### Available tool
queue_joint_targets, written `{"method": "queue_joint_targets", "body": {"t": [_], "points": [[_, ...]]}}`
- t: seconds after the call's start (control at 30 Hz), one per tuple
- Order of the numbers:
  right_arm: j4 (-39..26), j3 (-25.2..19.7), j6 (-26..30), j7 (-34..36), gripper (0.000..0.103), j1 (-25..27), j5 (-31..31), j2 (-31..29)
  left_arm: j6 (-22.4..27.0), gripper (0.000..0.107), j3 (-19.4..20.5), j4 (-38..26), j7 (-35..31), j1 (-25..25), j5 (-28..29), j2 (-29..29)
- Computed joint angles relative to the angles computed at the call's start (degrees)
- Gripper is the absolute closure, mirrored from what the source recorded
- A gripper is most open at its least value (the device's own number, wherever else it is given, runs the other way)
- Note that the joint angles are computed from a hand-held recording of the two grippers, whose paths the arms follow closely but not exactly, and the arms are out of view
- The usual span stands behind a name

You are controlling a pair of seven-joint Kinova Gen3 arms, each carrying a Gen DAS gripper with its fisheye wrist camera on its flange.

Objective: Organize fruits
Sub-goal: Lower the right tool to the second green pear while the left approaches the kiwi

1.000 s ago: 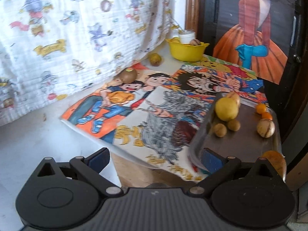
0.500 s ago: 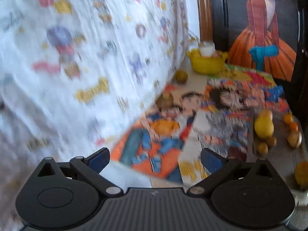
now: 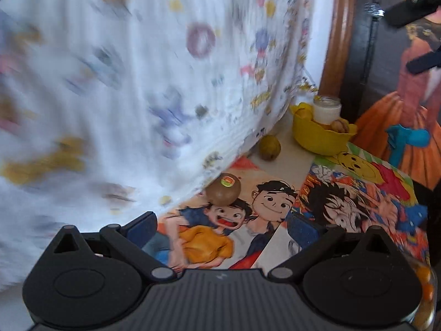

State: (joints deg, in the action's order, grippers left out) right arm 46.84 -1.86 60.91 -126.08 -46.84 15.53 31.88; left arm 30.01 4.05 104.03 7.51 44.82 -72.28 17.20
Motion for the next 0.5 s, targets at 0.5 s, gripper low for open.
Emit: {"method": "queue_joint_targets", "body": {"t": [0.5], "points": [[8.4, -18.2, -30.4, -1.1, 0.001, 19.1, 20.3, 17.8, -0.5, 0.005, -12.1, -17.0, 1.4, 5.1, 4.2, 20.2]]}}
